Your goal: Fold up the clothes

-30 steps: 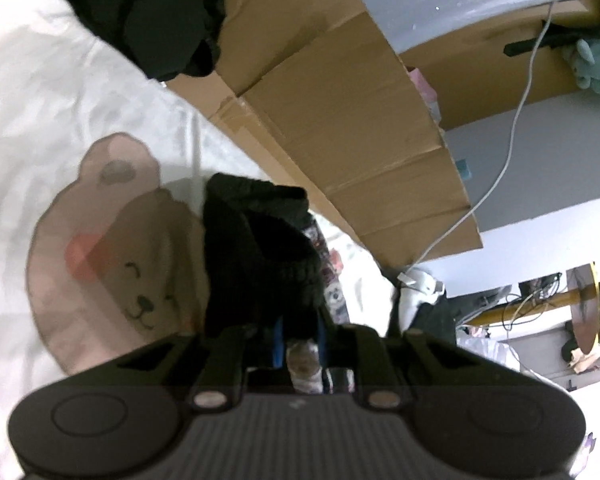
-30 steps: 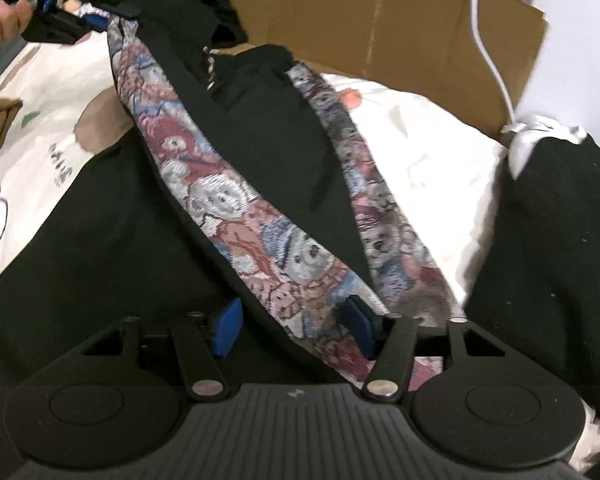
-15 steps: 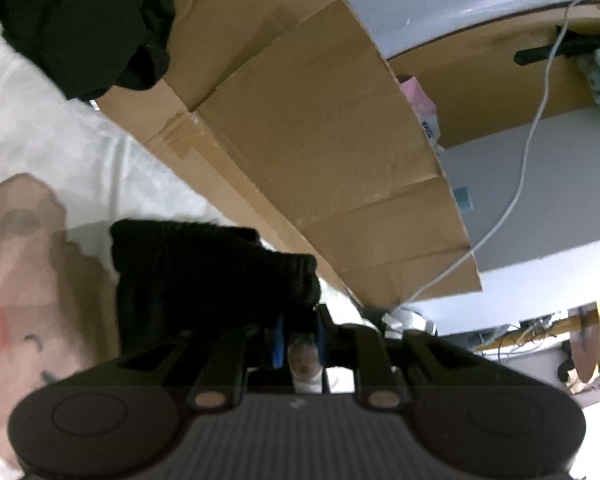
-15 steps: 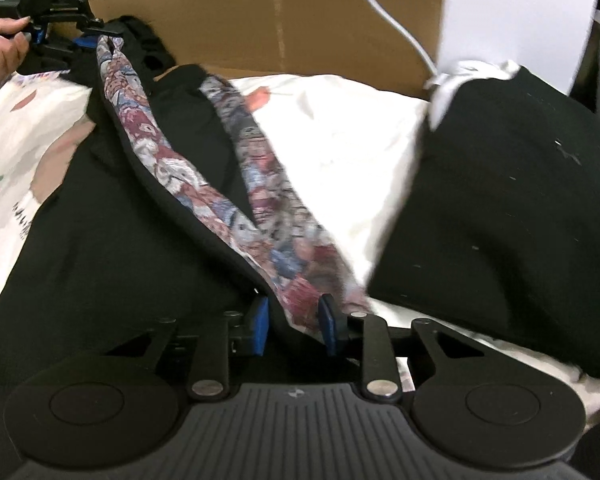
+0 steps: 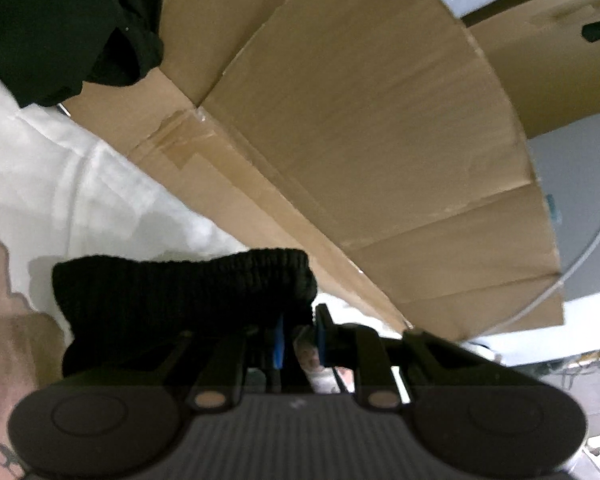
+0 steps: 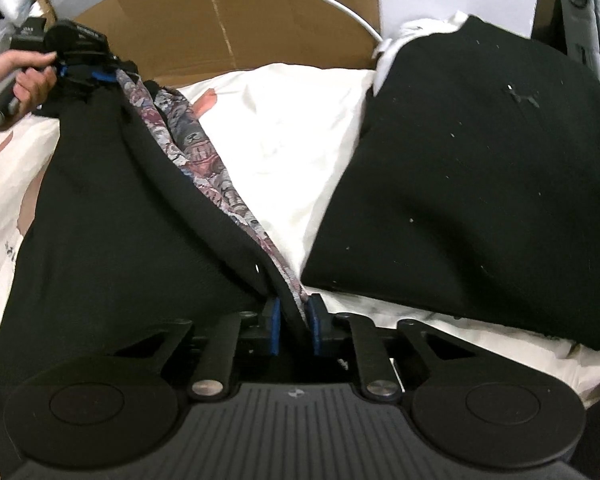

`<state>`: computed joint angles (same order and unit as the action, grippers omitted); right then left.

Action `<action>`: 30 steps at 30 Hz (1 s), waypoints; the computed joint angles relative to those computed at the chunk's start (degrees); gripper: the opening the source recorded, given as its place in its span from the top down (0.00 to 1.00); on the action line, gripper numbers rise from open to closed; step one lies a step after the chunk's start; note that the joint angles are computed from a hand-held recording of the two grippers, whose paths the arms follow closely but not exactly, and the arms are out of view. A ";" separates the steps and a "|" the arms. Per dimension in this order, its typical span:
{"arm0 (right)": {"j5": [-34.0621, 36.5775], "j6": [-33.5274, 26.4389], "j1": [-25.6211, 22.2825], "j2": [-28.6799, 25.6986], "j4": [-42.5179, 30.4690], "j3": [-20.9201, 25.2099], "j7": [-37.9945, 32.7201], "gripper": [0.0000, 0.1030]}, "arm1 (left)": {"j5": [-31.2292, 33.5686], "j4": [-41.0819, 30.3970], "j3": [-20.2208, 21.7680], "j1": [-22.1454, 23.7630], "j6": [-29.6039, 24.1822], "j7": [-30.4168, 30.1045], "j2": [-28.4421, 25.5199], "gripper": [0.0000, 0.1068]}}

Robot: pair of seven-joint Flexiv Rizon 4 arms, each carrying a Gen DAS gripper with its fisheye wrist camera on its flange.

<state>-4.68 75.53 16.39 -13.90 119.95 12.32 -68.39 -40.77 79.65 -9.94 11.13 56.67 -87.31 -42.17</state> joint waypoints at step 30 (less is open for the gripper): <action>-0.78 -10.50 0.39 6.25 1.15 -1.24 8.64 0.91 | 19.18 5.16 10.43 -1.88 -4.58 4.35 8.85 0.50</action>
<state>-5.46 65.03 16.78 -7.65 121.10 11.07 -59.75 -21.59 84.81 0.49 9.26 52.09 -82.96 -33.32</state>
